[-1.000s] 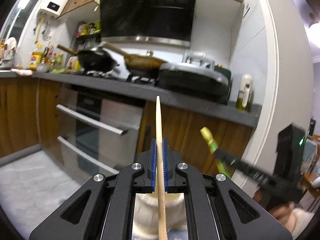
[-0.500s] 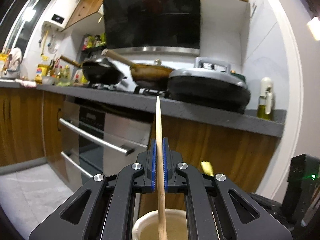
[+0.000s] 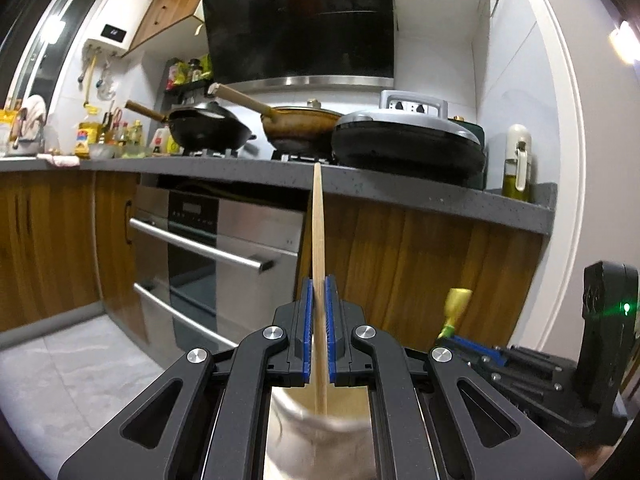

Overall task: Organize utensils
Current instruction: 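Lift and drop the chopstick into the tall cup while the right drops the spoon into the short cup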

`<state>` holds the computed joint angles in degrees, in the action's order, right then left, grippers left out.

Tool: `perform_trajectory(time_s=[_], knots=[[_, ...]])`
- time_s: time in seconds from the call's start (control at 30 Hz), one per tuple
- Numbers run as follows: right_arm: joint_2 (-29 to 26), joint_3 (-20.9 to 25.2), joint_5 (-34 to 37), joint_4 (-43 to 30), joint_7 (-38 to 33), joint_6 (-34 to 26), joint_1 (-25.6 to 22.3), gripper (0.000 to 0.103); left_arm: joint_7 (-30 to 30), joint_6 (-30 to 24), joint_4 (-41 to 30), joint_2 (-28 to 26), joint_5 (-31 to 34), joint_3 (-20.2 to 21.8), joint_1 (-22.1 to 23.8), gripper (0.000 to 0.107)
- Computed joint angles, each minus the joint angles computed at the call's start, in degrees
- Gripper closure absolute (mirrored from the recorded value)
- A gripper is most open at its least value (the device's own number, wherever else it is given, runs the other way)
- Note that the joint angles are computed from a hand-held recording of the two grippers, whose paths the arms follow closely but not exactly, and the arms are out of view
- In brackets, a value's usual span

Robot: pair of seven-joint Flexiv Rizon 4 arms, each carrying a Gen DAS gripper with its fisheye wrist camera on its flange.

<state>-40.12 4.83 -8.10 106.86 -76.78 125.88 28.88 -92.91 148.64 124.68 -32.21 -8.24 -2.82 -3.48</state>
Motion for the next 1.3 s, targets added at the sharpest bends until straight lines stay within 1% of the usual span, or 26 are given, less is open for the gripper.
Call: perform_trajectory(time_s=[0.2,0.37,0.43,0.6,0.77,0.87,0.93,1.0,1.03,1.13,1.2,1.23,1.27,1.3], knots=[[0.8,-1.3,3.4,2.6,-3.4,3.0,2.8,0.094,1.4,1.3,3.7,1.4,-2.8,0.7,-2.3,0.100],[0.7,-1.7,4.7,2.8,-6.3,3.1,4.1,0.094,2.4,0.3,4.4,1.5,-3.4,0.6,-2.8,0.100],[0.6,-1.1,4.2,2.6,-6.0,2.1,3.3,0.094,2.0,-0.3,4.4,1.5,-3.4,0.5,-2.4,0.100],[0.6,1.3,0.7,2.6,-2.9,0.8,-0.3,0.094,1.2,-2.0,4.3,1.6,-2.2,0.4,-1.6,0.100],[0.6,1.3,-0.6,2.6,-1.6,0.1,-0.9,0.093,1.3,-2.4,4.5,1.5,-2.5,0.7,-1.9,0.100],[0.4,2.1,-2.1,2.4,-0.2,-0.1,-2.0,0.093,1.2,-2.2,4.7,1.6,-2.5,0.8,-1.9,0.100],[0.5,1.8,-2.0,2.5,0.0,0.1,-1.8,0.093,1.2,-2.4,4.6,1.7,-2.5,0.7,-1.9,0.098],[0.5,1.7,-2.1,2.6,0.2,0.4,-1.8,0.090,1.3,-2.2,4.7,1.8,-2.5,0.8,-2.0,0.087],[0.5,1.7,-2.0,2.6,0.3,0.6,-1.8,0.087,1.4,-2.0,4.7,1.8,-2.6,0.9,-2.1,0.085],[0.6,0.8,-0.8,2.7,0.0,1.1,-0.9,0.085,1.5,-1.7,5.1,2.1,-2.8,1.0,-2.1,0.085],[0.8,0.5,0.0,2.8,-0.2,1.2,-0.5,0.077,1.0,-1.6,5.4,2.3,-2.6,0.9,-1.8,0.078],[0.9,0.4,0.2,2.8,-0.3,1.4,-0.5,0.067,0.8,-1.6,5.7,2.5,-2.6,0.9,-1.7,0.077],[1.0,0.2,0.9,3.0,-0.3,1.7,-0.3,0.063,0.8,-1.4,5.9,2.6,-2.8,1.0,-1.8,0.076],[1.3,-0.2,1.8,3.2,-0.6,1.9,0.2,0.062,0.9,-1.3,6.3,2.8,-3.1,1.1,-2.0,0.075]])
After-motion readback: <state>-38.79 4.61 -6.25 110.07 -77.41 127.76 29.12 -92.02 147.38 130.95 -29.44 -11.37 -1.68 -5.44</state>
